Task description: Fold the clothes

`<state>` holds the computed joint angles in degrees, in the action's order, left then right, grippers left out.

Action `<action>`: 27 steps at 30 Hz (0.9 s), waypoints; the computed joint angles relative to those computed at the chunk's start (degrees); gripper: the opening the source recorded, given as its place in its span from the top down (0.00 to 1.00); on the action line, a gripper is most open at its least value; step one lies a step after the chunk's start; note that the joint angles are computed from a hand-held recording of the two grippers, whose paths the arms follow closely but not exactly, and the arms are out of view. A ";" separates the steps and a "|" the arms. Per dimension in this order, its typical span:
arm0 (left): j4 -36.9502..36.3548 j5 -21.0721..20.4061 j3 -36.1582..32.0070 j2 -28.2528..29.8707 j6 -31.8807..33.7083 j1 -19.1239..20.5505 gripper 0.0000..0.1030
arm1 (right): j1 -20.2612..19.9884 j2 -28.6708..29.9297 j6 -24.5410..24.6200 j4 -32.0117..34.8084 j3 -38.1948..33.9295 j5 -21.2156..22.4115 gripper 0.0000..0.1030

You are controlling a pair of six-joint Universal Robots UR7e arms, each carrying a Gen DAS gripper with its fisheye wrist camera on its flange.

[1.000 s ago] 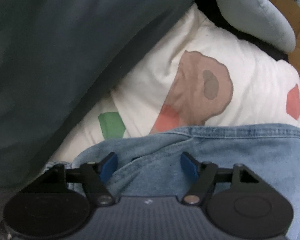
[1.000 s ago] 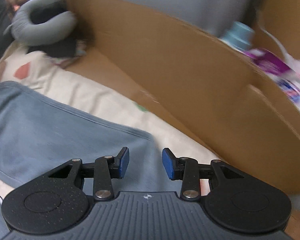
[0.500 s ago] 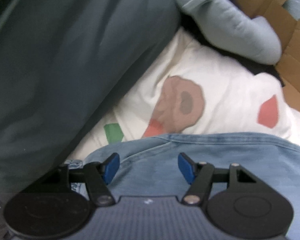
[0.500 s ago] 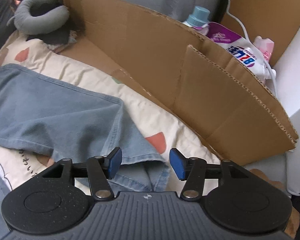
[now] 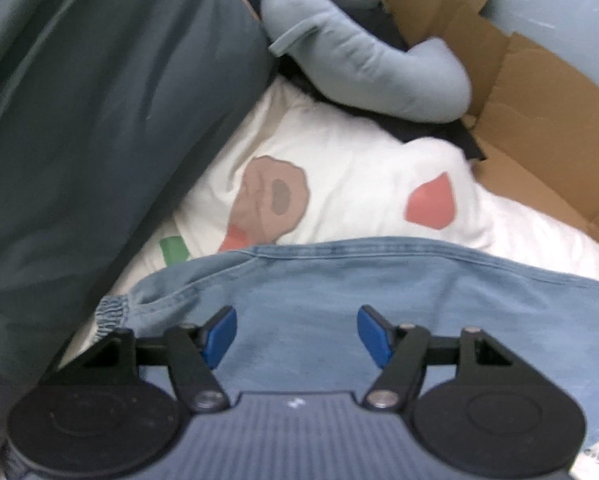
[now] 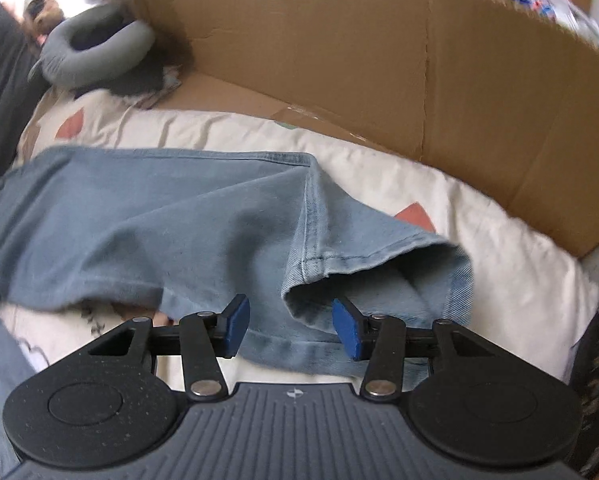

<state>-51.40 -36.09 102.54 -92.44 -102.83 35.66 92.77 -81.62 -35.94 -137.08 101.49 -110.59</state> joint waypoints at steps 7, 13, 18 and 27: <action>-3.66 -0.18 0.87 1.14 -0.76 -1.87 0.31 | -1.32 2.51 4.31 -6.19 1.51 2.59 0.71; -9.38 -1.61 2.70 1.88 2.15 -2.33 0.31 | -0.43 4.61 2.57 -6.58 -2.50 0.96 0.98; -12.61 -2.40 4.03 2.71 4.26 -2.15 0.31 | -0.03 7.58 1.29 -6.88 -9.26 -0.62 0.98; -15.95 -3.27 6.21 2.38 5.21 -1.44 0.31 | -0.95 15.13 -0.95 -9.46 -18.80 -5.28 0.98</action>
<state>-67.35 -39.37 108.76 -90.06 -97.63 34.23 91.81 -66.49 -36.89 -146.55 82.68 -115.87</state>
